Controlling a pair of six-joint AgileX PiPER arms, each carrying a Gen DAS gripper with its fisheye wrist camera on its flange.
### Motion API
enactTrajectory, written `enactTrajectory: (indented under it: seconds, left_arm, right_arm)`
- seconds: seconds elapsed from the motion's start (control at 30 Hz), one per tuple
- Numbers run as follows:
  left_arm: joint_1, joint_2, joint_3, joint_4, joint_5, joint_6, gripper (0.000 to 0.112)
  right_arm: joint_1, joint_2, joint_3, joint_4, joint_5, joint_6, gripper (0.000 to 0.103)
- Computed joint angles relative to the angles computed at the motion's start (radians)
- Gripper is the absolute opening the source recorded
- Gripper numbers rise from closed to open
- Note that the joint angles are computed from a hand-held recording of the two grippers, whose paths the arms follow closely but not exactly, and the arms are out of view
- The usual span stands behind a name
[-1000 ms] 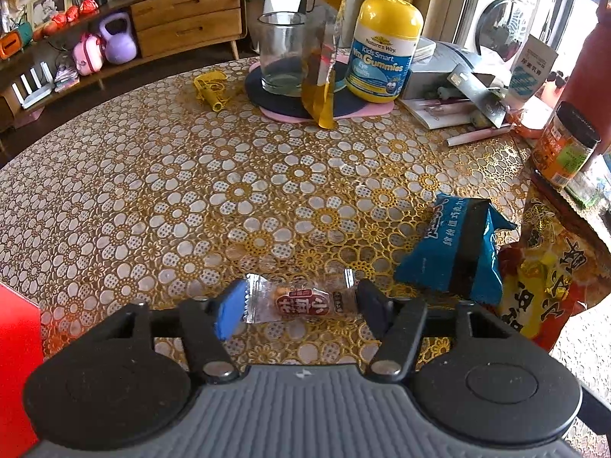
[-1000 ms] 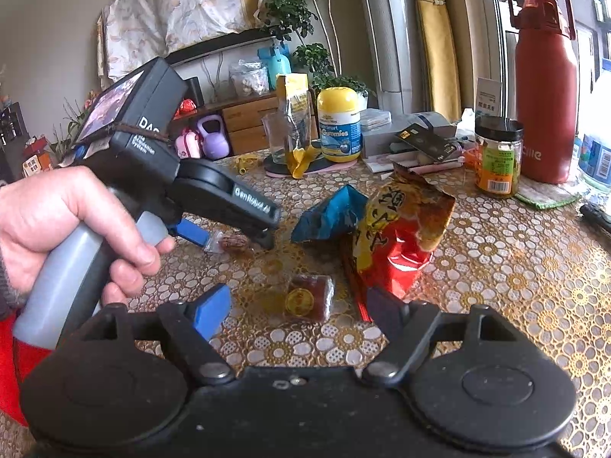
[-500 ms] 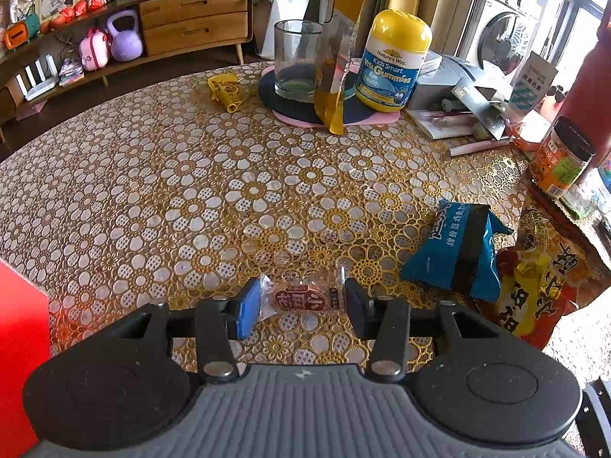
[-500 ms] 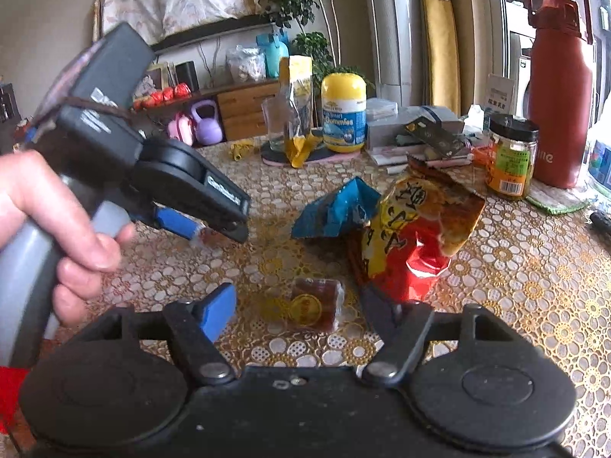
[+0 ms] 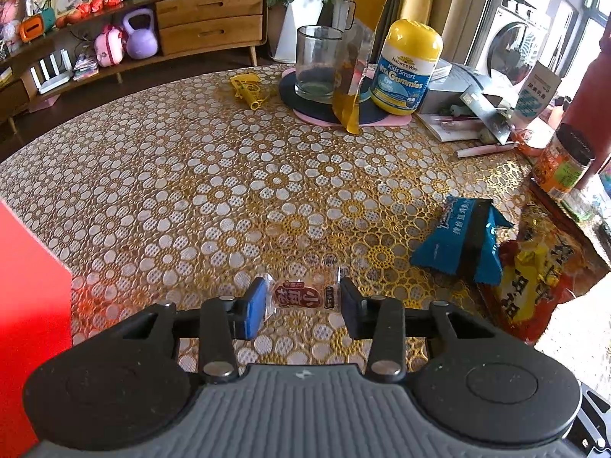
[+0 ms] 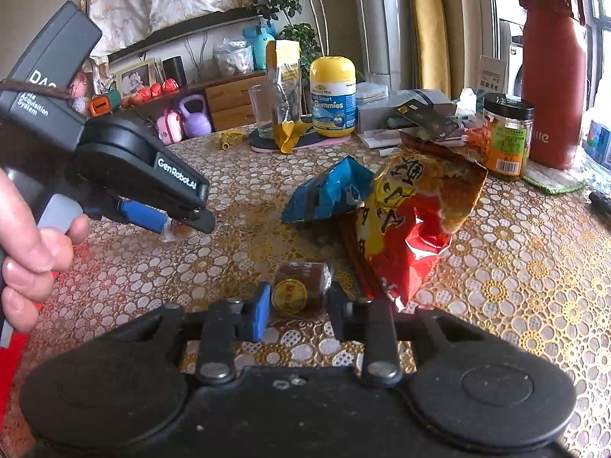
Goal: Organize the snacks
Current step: 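Grasp the clear-wrapped candy with the left tool while the right tool grasps the round brown cake, then carry the candy and brown cake with both tools over the white box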
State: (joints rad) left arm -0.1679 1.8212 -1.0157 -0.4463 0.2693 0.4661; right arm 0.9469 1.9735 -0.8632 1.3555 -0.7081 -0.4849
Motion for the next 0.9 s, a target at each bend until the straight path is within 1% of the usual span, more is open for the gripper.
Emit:
enactTrajectory:
  seconds: [0.1,0.2,0.37,0.43,0.47,0.63,0.7,0.9]
  left_arm:
    - [0.010,-0.033,0.034,-0.028,0.001,0.038,0.039]
    - [0.027,-0.070,0.068,-0.074,0.019,0.074,0.039]
    - [0.064,-0.163,0.159,-0.220,0.056,0.216,0.039]
    - [0.078,-0.206,0.197,-0.258,0.081,0.253,0.039]
    - [0.079,-0.230,0.220,-0.278,0.080,0.274,0.039]
    - [0.098,-0.385,0.360,-0.397,0.103,0.425,0.039]
    - [0.099,-0.445,0.411,-0.407,0.102,0.452,0.039]
    - [0.157,-0.640,0.555,-0.442,0.169,0.547,0.039]
  right_arm:
    - [0.026,-0.008,0.006,0.028,-0.022,-0.009,0.030]
    - [0.057,-0.027,0.024,0.056,-0.040,-0.005,0.030]
    - [0.125,-0.068,0.069,0.099,-0.082,0.021,0.030]
    - [0.165,-0.086,0.090,0.128,-0.108,0.024,0.030]
    - [0.182,-0.093,0.098,0.141,-0.120,0.023,0.030]
    - [0.291,-0.126,0.139,0.225,-0.191,0.015,0.030]
    - [0.333,-0.132,0.147,0.266,-0.215,0.013,0.030]
    - [0.447,-0.154,0.169,0.376,-0.266,0.018,0.030]
